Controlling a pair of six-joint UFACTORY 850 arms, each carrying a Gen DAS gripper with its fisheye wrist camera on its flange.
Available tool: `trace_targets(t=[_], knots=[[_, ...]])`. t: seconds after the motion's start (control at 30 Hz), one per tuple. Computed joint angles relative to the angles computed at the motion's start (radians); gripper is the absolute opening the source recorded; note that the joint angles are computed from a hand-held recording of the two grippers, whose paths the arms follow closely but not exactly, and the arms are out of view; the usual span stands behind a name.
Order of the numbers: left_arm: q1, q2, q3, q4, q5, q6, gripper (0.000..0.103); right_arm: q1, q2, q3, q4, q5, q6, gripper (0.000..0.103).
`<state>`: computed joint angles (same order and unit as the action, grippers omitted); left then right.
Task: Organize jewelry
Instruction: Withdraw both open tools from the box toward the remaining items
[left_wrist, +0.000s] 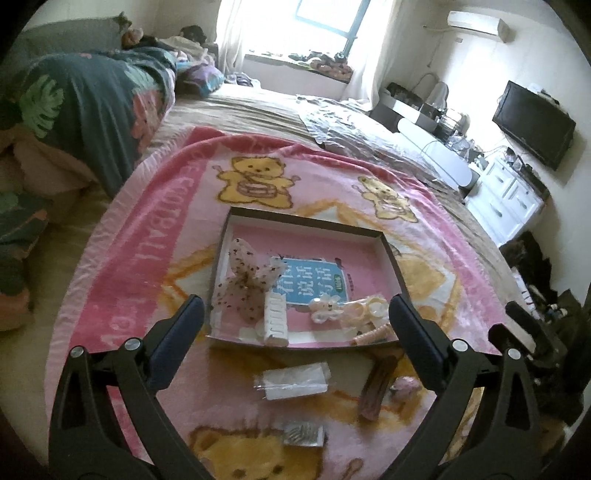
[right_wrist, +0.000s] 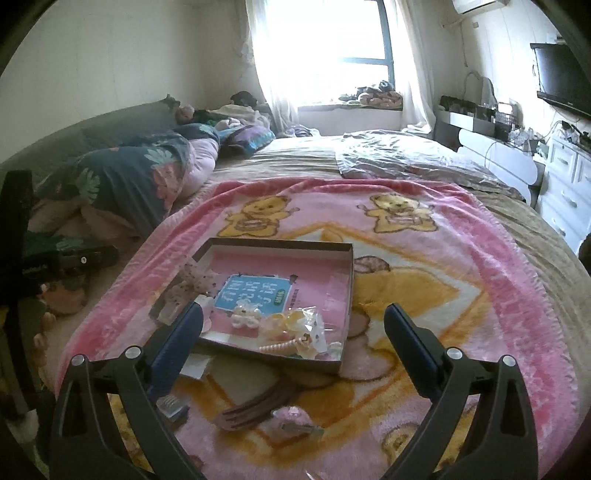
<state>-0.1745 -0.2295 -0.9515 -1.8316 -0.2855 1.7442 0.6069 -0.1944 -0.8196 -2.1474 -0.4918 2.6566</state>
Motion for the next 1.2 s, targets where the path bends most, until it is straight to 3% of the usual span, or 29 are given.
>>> trace_targets(t=[0.3,0.73,1.2], knots=[[-0.017,0.068,0.079,-0.161,0.038,0.200,0.093,0.030,0.041,0.047,0.012,-0.012,-0.002,0.098],[-0.024,0.116,0.169,-0.317,0.068,0.371,0.094,0.055,0.066,0.118,0.034,-0.014,-0.015,0.098],[-0.038,0.100,0.213,-0.278,0.076,0.351,0.094,0.067,0.031,0.138,0.067,0.011,-0.059,0.098]])
